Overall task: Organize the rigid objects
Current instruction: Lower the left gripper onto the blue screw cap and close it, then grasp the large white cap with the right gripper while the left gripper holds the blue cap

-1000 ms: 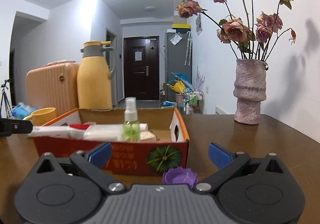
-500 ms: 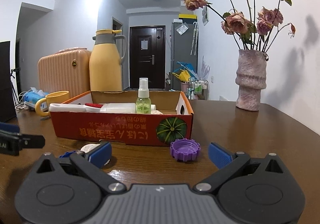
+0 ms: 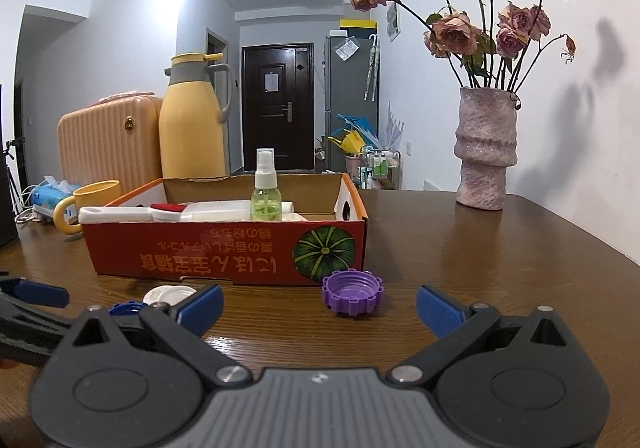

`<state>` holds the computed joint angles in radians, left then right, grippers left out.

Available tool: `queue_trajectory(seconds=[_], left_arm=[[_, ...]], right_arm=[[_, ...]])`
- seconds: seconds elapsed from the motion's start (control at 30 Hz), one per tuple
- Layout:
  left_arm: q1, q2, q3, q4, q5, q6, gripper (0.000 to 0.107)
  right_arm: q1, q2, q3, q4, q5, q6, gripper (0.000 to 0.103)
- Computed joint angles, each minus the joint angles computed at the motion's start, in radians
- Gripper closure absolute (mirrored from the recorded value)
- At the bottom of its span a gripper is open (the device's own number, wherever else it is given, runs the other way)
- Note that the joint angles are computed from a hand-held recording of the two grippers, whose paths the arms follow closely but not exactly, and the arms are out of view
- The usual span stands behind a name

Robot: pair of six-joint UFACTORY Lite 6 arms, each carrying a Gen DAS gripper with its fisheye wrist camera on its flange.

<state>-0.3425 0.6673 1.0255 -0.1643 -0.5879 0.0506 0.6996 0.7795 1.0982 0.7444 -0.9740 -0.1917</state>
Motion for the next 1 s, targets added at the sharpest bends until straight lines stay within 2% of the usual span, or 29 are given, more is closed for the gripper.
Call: queue_trajectory(seconds=[0.1, 0.4, 0.6, 0.67, 0.7, 0.77, 1.0], left_arm=[[-0.021, 0.032, 0.05, -0.073, 0.023, 0.055, 0.004], [-0.04, 0.089, 0.143, -0.153, 0.092, 0.111, 0.005], [-0.035, 0.102, 0.162, -0.139, 0.116, 0.095, 0.016], [-0.033, 0.105, 0.167, -0.133, 0.124, 0.091, 0.031], [-0.029, 0.108, 0.173, -0.112, 0.135, 0.075, 0.034], [-0.027, 0.109, 0.174, -0.103, 0.137, 0.072, 0.052], [-0.032, 0.096, 0.156, -0.101, 0.123, 0.081, 0.053]], right_arm=[[-0.003, -0.002, -0.001, -0.001, 0.001, 0.004, 0.0], [-0.005, -0.006, -0.005, -0.004, 0.003, 0.008, 0.0], [-0.005, -0.006, -0.003, -0.005, 0.007, 0.007, 0.0], [-0.005, -0.004, -0.001, -0.004, 0.008, 0.006, 0.0], [-0.005, -0.003, 0.001, -0.003, 0.009, 0.006, 0.0], [-0.004, -0.002, 0.004, 0.0, 0.011, 0.005, 0.0], [-0.008, 0.007, 0.013, -0.001, 0.019, 0.006, 0.0]])
